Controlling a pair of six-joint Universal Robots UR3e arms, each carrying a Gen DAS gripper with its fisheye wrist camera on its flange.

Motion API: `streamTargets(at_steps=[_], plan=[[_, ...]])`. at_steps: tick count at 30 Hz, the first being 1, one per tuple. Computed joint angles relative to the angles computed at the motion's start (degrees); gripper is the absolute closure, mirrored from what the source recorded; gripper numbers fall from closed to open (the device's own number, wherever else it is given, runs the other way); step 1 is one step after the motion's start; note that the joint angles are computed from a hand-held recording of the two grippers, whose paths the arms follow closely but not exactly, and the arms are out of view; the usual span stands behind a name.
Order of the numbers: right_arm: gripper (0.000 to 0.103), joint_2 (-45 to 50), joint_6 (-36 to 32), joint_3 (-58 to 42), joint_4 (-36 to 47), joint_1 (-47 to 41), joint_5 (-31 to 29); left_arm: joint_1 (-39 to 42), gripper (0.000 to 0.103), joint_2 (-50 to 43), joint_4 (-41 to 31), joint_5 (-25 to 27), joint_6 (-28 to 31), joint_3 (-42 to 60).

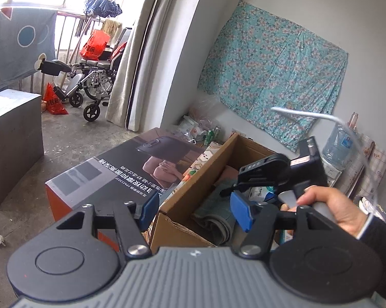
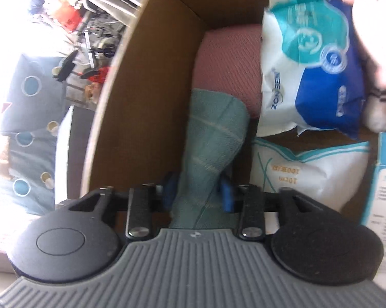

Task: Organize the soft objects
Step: 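Carry the teal towel with the right gripper into the box and release, then withdraw the right gripper up out of the box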

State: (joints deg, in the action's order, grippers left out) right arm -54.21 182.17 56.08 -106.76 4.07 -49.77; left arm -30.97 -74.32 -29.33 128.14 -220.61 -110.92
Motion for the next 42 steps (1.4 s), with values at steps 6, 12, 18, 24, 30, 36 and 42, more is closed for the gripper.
streamTargets(at_steps=[6,12,18,24,30,36,42], plan=[[0.047,-6.5,-15.5,-4.6,21.8,-5.1,2.6,-0.8,0.039,1.6,0.8,0.6,-0.3,-1.7],[0.044,-6.2,-19.1,-9.5,37.4,-5.2,-3.8,-0.3,0.039,3.4,0.0,0.2,-1.5,-2.9],[0.045,-9.2,-13.1,2.3,24.8,-4.5,-4.7,-1.4,0.039,3.9,-0.7,1.0,-1.4,-3.2],[0.045,-8.1,-10.4,3.6,23.1,-4.9,-2.3,-1.8,0.038,4.3,-1.8,0.4,-1.9,-3.5],[0.037,-12.0,-17.1,4.2,30.1,-7.9,0.7,-4.3,0.03,3.4,-1.6,1.3,-1.8,-2.6],[0.028,-26.4,-36.6,9.0,48.5,-19.9,8.5,-9.1,0.02,0.9,0.2,3.2,-0.8,0.2],[0.025,-34.1,-71.5,-1.2,88.4,-44.9,8.9,-16.2,0.007,-5.6,6.6,5.4,2.0,5.0]])
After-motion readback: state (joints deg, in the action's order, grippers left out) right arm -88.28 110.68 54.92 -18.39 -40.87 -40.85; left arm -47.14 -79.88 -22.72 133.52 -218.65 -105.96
